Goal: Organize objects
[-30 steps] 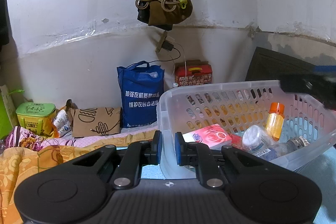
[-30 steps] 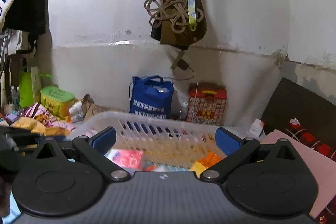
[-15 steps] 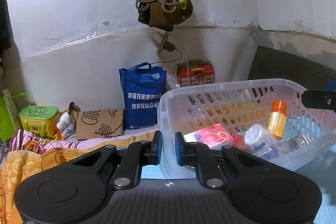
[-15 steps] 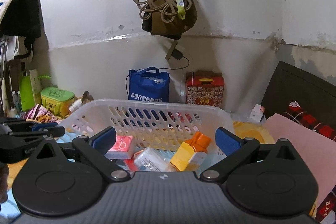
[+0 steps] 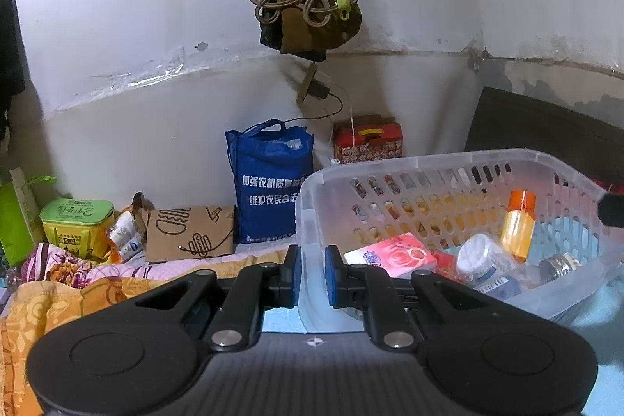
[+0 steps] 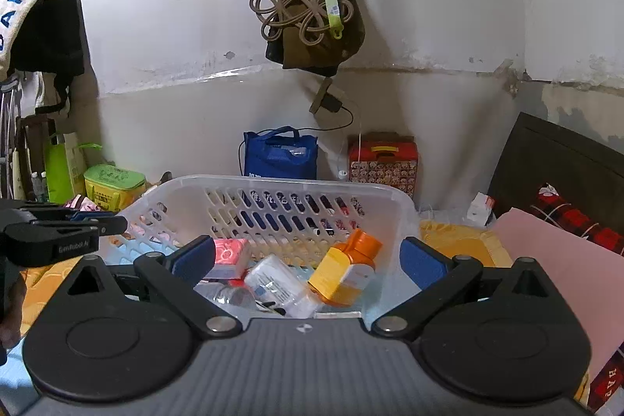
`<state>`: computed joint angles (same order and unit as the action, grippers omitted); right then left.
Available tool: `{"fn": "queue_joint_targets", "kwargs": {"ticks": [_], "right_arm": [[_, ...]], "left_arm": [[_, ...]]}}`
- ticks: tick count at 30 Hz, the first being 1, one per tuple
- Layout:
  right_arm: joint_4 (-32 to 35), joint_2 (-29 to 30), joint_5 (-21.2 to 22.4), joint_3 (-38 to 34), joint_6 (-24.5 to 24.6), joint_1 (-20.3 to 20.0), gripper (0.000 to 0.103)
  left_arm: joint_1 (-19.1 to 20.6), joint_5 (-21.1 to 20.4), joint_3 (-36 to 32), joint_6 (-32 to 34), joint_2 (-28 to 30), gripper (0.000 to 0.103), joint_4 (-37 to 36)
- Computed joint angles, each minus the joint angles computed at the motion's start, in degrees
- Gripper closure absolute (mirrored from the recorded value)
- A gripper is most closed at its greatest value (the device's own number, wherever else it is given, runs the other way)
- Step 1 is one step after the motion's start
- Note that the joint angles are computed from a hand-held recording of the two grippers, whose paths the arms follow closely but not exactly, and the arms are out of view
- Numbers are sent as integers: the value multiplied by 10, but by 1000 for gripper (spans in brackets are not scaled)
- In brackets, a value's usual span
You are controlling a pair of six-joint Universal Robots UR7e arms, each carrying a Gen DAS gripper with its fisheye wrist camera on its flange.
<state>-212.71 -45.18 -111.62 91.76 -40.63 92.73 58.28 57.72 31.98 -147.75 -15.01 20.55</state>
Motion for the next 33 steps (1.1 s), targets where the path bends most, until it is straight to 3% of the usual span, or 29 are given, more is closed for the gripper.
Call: {"fn": "queue_joint_targets", "kwargs": {"ticks": [7,10,12,14,16,18,20,26,29,31,33], "right_arm": [[-32,-25,20,42,20,-14,0],[-66,-40,56,77,30,-28,0],[-87,-49,83,102,44,-40,0],[-104,-56,103,124,50,-50,0],[-126,-60,113,142,41,-56,0],[-144,-62,116,158,32,-59,0],[-165,-61,122,171,22,-62,0],[-203,-46,78,175,2,-49,0],[-183,-47,26,174,39,-38,0],[-170,-51,28,180,45,-40,0],[-158,-46,-1,168,50,-35,0]], "left_arm": [[-6,-22,24,24,-5,87,-36],[-3,-3,72,35,-29,85,-86],[-3,5,111,43,-48,63,-130],[-4,7,175,71,-77,26,-209],[-4,23,237,100,-108,17,-274],[-5,37,284,105,-135,15,-305],[-7,51,321,91,-158,1,-311],[-19,74,375,31,-197,0,-256],[-24,57,390,7,-203,0,-231],[-27,30,373,-24,-190,0,-178],[-27,17,362,-47,-178,0,-145]]}}
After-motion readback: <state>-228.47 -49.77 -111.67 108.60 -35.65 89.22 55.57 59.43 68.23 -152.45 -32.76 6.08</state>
